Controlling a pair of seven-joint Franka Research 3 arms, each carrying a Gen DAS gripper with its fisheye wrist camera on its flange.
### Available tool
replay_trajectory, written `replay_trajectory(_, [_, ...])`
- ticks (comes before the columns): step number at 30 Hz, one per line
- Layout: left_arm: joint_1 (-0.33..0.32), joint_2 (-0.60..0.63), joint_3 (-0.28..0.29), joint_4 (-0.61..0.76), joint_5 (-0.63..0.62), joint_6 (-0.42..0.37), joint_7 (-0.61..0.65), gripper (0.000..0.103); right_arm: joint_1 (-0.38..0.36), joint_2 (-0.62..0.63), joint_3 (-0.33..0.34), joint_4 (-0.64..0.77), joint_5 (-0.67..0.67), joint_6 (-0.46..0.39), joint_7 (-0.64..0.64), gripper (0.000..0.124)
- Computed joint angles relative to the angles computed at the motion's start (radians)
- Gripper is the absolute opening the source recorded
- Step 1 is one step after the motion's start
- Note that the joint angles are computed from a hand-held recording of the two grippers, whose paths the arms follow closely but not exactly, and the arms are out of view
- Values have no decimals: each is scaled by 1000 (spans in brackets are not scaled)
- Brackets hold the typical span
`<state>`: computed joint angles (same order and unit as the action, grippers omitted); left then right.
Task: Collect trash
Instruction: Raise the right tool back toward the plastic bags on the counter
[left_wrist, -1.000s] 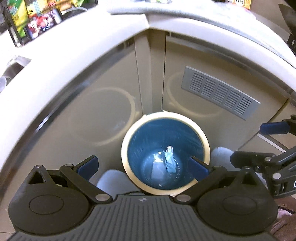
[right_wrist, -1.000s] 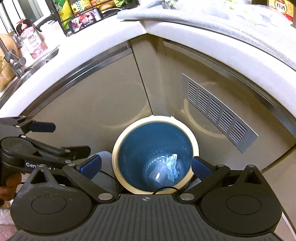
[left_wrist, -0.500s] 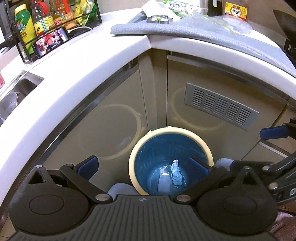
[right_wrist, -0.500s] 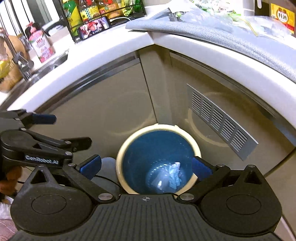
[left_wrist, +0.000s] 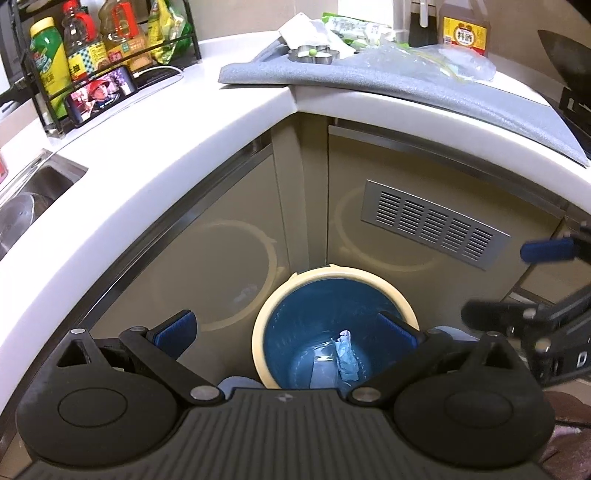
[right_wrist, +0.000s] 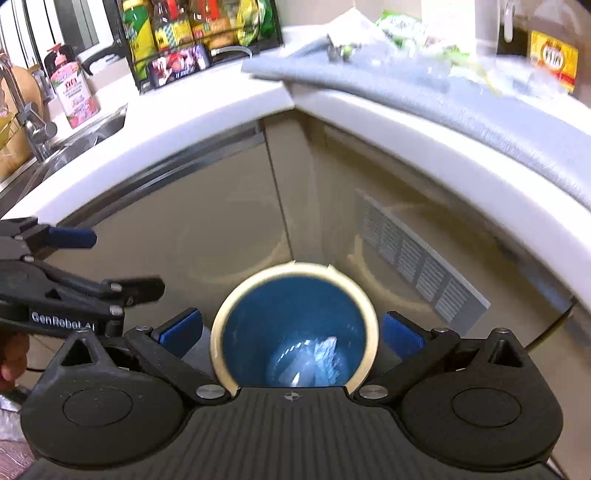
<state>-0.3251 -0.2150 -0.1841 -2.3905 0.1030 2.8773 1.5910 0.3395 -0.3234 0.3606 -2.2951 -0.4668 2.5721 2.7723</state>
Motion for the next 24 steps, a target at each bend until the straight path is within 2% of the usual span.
replay_trajectory(3, [1, 0, -3, 1, 7, -5, 4, 103, -9, -4, 11, 7, -32, -11, 11, 103])
replay_trajectory(16, [26, -5, -21, 1, 85, -14, -51, 103, 4, 3, -1, 19, -23, -14, -34, 103])
replay_trajectory(20, [63, -15, -47, 1, 163, -3, -126, 103, -2, -1, 2, 21, -37, -15, -29, 103])
replay_trajectory(24, [45, -8, -27, 18, 140, -31, -121, 103, -11, -8, 2, 16, -45, -7, -10, 103])
